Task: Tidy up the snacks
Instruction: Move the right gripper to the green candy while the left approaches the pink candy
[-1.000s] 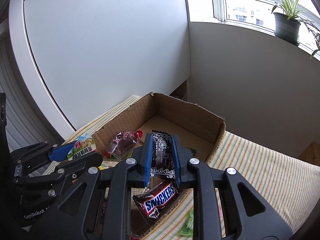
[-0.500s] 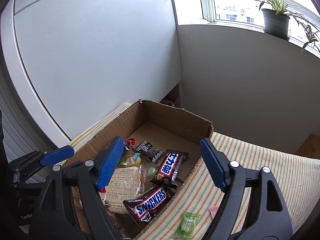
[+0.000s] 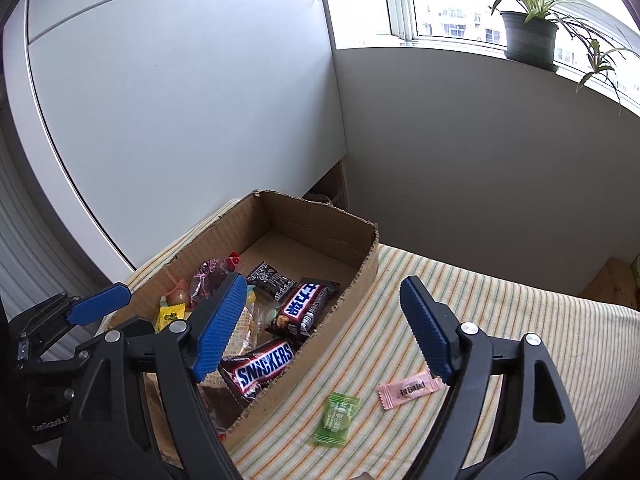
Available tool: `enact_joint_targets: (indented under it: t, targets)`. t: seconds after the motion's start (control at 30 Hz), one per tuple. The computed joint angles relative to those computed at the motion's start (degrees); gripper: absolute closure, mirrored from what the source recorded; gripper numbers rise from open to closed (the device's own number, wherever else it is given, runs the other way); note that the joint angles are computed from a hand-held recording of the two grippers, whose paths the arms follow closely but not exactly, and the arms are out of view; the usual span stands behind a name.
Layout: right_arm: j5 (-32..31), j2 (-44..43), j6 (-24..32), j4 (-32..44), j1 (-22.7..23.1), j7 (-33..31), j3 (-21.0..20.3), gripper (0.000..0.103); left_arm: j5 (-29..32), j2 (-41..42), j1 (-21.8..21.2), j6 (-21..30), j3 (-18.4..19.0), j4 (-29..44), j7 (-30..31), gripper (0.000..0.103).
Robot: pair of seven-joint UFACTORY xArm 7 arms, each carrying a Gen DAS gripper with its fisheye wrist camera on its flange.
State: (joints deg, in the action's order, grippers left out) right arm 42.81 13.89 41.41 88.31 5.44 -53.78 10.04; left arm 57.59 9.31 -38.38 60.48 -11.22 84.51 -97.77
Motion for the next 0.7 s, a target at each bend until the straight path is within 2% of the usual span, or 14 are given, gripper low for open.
enact_joint_targets:
  t: [0.07,0.23,0.27,0.3,0.37,0.5,0.7]
  targets:
    - [-1.1,0.9,0.6,0.7,-0.5,1.1,-0.7,0.021,0.4,0.3,-0.3,0.2,0.0,0.4,-0.3,0.053]
    - [-3.9,5.5,6.3,5.2,-2.6,4.4,-1.5,0.022,1.2,0.6,-0.7,0.6,0.2,1.0,-1.5,0.053]
    - [-5.1,6.7,8.0,6.4,-2.9,5.2,-1.6,0.027,1.3,0.6,-0.8,0.6,0.2,1.0,-1.8,0.053]
    - [-6.4,8.0,9.9,7.8,-3.2,5.9,-1.6,0.04,1.5,0.5,-0.8,0.7,0.2,1.0,-2.0,0.053]
    - [-9.1,10.1,11.8,9.5,-3.0,7.4,-1.5,0.061,1.7,0.5,-0.8,0.6,0.2,0.9,-2.3,0.053]
    - [-13.9,12.4,11.6,10.6,-1.8,8.5,-1.2,0.069,0.9,0.8,-0.4,-0.7,0.3,0.7,-2.1,0.053]
    - [-20.7,14.5,11.2,13.3,0.6,10.8,-1.2,0.069,-0.1,0.8,-0.1,-1.9,0.6,-0.1,-1.4,0.053]
